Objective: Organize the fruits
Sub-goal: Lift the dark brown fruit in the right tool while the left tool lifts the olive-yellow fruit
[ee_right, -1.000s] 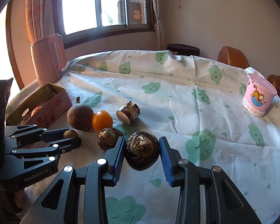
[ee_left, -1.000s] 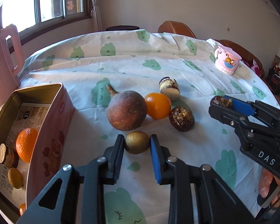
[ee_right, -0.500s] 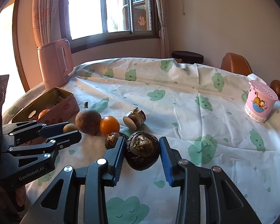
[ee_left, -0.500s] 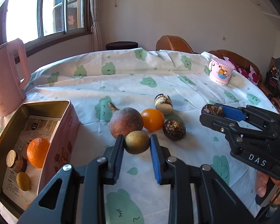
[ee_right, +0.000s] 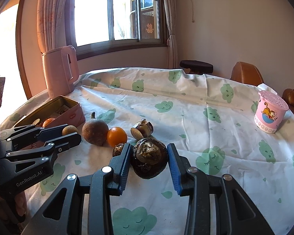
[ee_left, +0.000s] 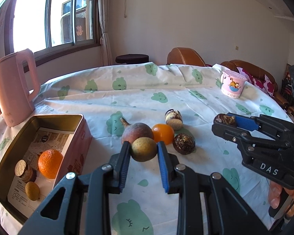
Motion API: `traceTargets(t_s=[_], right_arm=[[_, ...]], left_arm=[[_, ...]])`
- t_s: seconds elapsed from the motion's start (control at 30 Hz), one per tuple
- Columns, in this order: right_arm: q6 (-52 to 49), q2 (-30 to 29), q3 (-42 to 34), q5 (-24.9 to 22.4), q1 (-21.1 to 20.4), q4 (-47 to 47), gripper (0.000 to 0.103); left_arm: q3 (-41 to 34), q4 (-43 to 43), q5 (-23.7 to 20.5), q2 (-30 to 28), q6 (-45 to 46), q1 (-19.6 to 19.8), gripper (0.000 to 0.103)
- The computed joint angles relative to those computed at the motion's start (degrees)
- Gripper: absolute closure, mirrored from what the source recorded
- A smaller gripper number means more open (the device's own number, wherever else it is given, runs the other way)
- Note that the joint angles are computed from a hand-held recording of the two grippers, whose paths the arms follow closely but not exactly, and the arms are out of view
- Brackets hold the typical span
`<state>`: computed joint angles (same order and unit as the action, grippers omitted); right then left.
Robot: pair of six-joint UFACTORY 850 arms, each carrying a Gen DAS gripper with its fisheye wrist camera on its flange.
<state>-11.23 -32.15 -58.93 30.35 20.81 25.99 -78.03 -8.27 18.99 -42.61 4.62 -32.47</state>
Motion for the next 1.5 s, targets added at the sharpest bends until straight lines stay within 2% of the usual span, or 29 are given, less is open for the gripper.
traceTargets(t_s=[0.43, 1.5], right_arm=[[0.4, 0.6, 1.3, 3.2, 0.4, -0.4, 0.064], [1.1, 1.7, 3.7, 8.7, 0.9, -0.8, 0.064]], left_arm=[[1.8, -3.5, 3.7, 0.9, 3.3, -0.5, 0.074], [5.4, -2.8, 10.6, 2.6, 1.9, -0.6, 0.074]])
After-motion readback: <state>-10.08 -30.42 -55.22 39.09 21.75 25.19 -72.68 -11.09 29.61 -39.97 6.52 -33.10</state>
